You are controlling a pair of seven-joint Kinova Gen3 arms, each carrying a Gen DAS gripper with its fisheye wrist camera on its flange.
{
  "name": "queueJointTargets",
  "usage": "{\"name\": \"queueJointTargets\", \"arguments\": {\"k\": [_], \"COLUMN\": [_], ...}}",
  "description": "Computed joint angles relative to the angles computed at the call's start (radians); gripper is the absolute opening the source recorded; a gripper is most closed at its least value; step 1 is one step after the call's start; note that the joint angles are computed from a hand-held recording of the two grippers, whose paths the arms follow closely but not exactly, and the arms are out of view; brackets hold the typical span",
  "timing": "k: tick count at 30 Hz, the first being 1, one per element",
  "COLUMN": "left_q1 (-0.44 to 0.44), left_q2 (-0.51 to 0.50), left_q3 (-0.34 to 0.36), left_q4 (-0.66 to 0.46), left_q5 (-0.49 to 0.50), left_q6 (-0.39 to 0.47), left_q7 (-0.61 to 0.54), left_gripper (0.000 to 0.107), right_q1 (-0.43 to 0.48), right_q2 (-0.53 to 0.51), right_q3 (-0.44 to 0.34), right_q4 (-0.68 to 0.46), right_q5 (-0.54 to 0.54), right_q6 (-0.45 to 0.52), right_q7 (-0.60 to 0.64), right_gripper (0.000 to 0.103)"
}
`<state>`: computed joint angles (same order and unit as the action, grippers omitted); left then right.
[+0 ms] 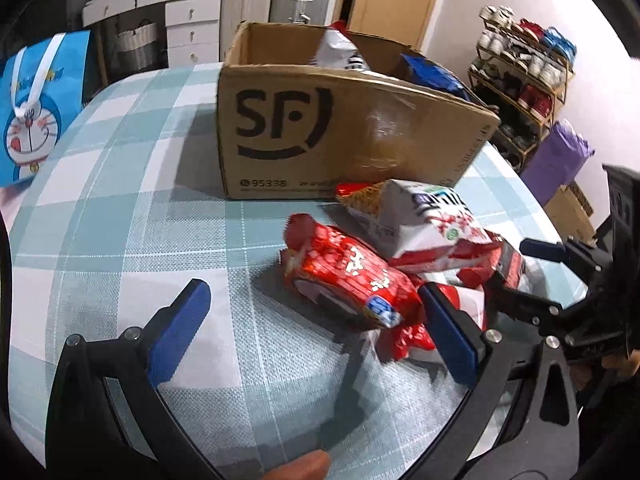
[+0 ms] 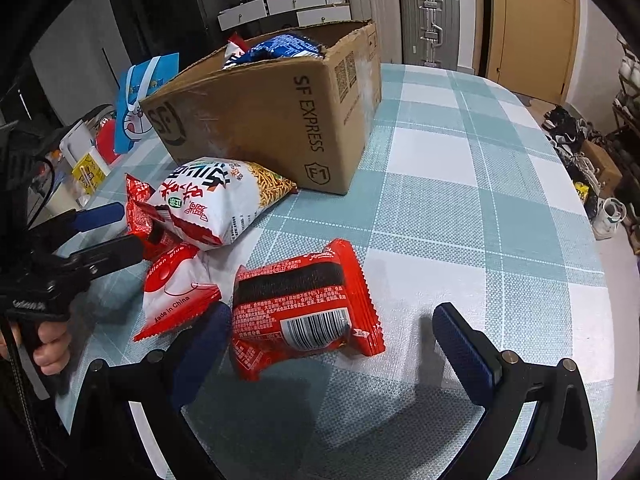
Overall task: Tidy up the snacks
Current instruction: 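Grasp the red wafer pack with the right tool while the left tool grasps a red candy bag, then carry the red wafer pack and red candy bag over the box with both tools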
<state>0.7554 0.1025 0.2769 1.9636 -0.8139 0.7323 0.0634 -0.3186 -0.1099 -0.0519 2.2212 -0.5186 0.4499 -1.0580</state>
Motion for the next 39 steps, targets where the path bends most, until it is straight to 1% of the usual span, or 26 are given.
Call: {"name": "queueJointTargets", "arguments": {"k": [3, 5, 7, 8, 10, 14, 15, 16, 17, 18, 19, 21, 22, 25, 28, 35, 39], "left_q1": [-0.022, -0.028, -0.038, -0.044, -0.055, -0.06, -0.061, -0.056, -0.056, -0.062, -0.062, -0.06, -0.057, -0.058, -0.053, -0.076, -0.08], "left_q2": [-0.008, -0.012, -0.019, -0.022, -0.029, -0.029, -0.029, -0.03, -0.03, -0.03, -0.031, -0.037, -0.039, -0.046, -0.055, -0.074, -0.079], "left_q3": [-0.008, -0.012, -0.014, -0.013, -0.013, -0.009, -0.009, -0.006, -0.005, -0.005, -0.004, -0.003, -0.002, 0.002, 0.012, 0.031, 0.043], "left_q4": [0.017, 0.026, 0.038, 0.041, 0.051, 0.059, 0.061, 0.062, 0.063, 0.063, 0.068, 0.075, 0.079, 0.089, 0.098, 0.119, 0.123], "left_q5": [0.031, 0.027, 0.026, 0.029, 0.033, 0.013, 0.01, 0.007, 0.007, 0.021, 0.03, 0.03, 0.023, 0.01, -0.028, -0.043, -0.055], "left_q6": [-0.043, -0.058, -0.079, -0.092, -0.122, -0.139, -0.144, -0.142, -0.146, -0.154, -0.16, -0.165, -0.163, -0.16, -0.142, -0.143, -0.131], "left_q7": [-0.021, -0.01, -0.017, -0.028, -0.048, -0.049, -0.048, -0.04, -0.044, -0.063, -0.074, -0.068, -0.056, -0.039, 0.003, 0.019, 0.026], "left_gripper": [0.103, 0.1, 0.093, 0.091, 0.082, 0.075, 0.07, 0.061, 0.056, 0.045, 0.039, 0.036, 0.031, 0.025, 0.023, 0.022, 0.022], "right_q1": [-0.007, -0.005, -0.003, -0.013, -0.014, -0.017, -0.018, -0.019, -0.018, -0.016, -0.015, -0.012, -0.009, -0.006, -0.005, -0.007, -0.013], "right_q2": [-0.002, -0.003, -0.002, -0.001, 0.002, 0.0, -0.002, -0.006, -0.005, -0.003, -0.002, -0.001, 0.0, 0.003, -0.001, -0.01, -0.019], "right_q3": [0.007, -0.003, -0.012, 0.002, 0.004, 0.019, 0.023, 0.026, 0.028, 0.028, 0.031, 0.03, 0.025, 0.022, 0.017, 0.018, 0.023], "right_q4": [0.006, 0.009, 0.009, 0.011, 0.009, 0.01, 0.012, 0.015, 0.013, 0.011, 0.012, 0.012, 0.011, 0.011, 0.013, 0.019, 0.025], "right_q5": [-0.021, -0.005, 0.006, -0.011, -0.019, -0.058, -0.073, -0.085, -0.092, -0.094, -0.105, -0.118, -0.113, -0.118, -0.118, -0.121, -0.13], "right_q6": [-0.003, -0.011, -0.012, -0.012, -0.01, -0.004, -0.005, -0.003, 0.002, 0.007, 0.01, 0.014, 0.015, 0.019, 0.018, 0.016, 0.014], "right_q7": [0.028, 0.012, 0.002, 0.021, 0.03, 0.078, 0.096, 0.111, 0.121, 0.126, 0.14, 0.157, 0.155, 0.168, 0.177, 0.188, 0.205], "right_gripper": [0.102, 0.102, 0.101, 0.1, 0.099, 0.097, 0.095, 0.09, 0.085, 0.083, 0.082, 0.079, 0.078, 0.075, 0.071, 0.068, 0.061]}}
